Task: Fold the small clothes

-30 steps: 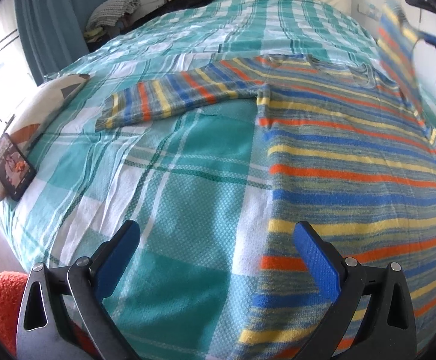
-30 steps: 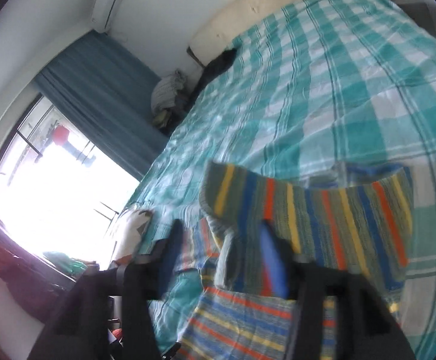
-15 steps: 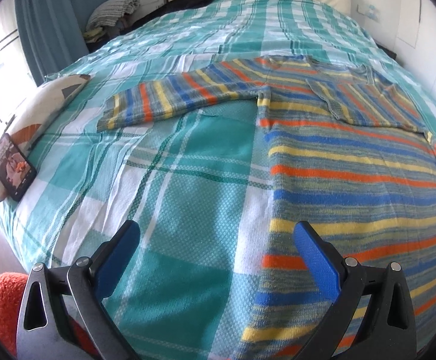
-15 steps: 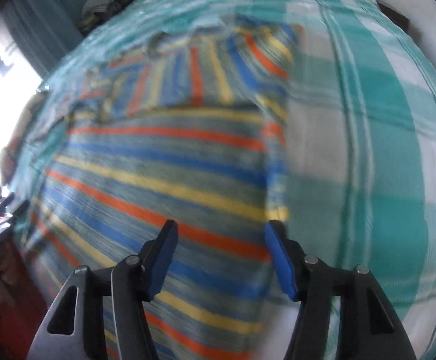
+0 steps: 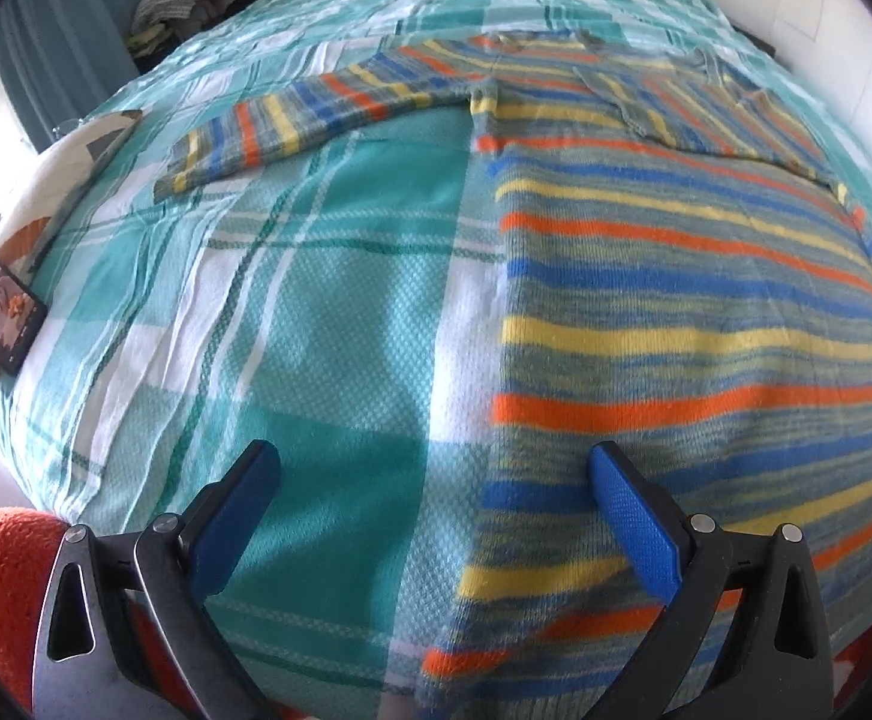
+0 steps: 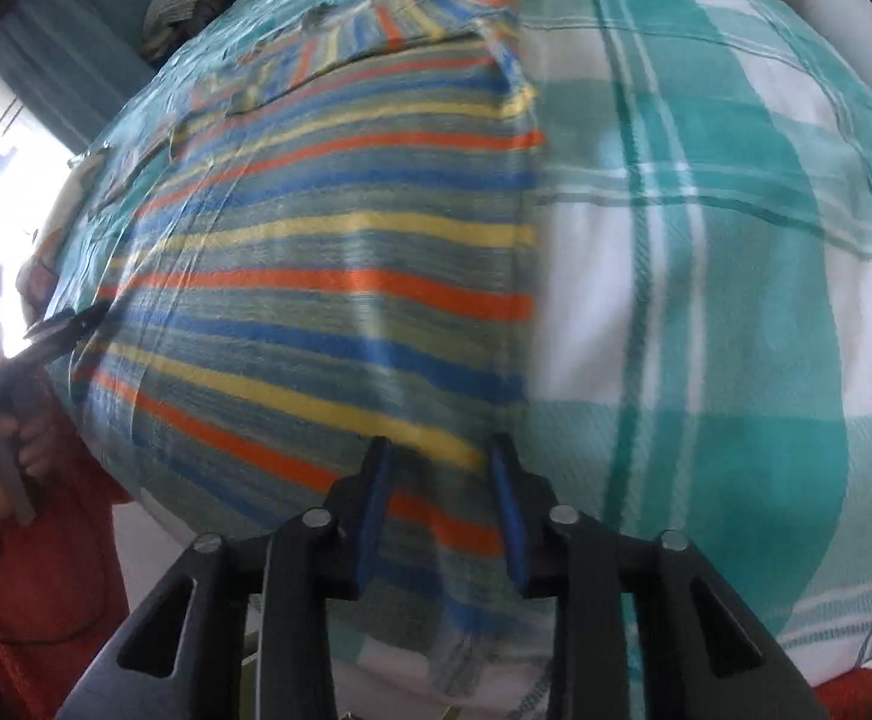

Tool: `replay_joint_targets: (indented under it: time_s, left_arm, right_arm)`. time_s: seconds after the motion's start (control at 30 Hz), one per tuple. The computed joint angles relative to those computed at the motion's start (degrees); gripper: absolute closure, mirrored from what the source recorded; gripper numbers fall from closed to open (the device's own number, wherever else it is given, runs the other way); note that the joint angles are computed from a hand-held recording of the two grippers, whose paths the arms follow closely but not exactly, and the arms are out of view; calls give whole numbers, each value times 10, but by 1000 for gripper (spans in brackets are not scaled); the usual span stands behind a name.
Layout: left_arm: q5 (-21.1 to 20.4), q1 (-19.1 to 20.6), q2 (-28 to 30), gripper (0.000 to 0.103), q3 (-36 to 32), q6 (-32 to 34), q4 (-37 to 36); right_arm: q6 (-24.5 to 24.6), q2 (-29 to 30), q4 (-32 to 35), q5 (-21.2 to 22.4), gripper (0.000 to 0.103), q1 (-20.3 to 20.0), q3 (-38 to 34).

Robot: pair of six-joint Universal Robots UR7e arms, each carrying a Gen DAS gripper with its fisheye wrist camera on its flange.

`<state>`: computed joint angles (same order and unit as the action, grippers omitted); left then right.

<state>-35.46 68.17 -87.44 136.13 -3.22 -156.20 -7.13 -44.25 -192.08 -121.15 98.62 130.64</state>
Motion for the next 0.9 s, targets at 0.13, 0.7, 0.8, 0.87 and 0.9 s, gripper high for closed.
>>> replay_joint_targets:
  time_s: [0.13, 0.7, 0.8, 0.87, 0.9]
  left_arm:
    - [-28, 7, -17, 1, -3, -6, -13]
    - [-61, 137, 87, 1, -276, 25, -25]
    - [-30, 175, 138, 1, -365, -19, 41]
    - [-43, 195, 159, 3, -407, -48, 101]
    - [-53, 202, 166, 14, -417, -53, 113]
  right_arm:
    - [-8, 8, -102, -63, 64, 46, 12]
    - [-56, 129, -222, 4, 45, 39, -46]
    - [-55, 131, -224, 2, 45, 38, -46]
    - [-59, 134, -226, -2, 43, 39, -46]
    - [-60, 135, -227, -4, 42, 40, -48]
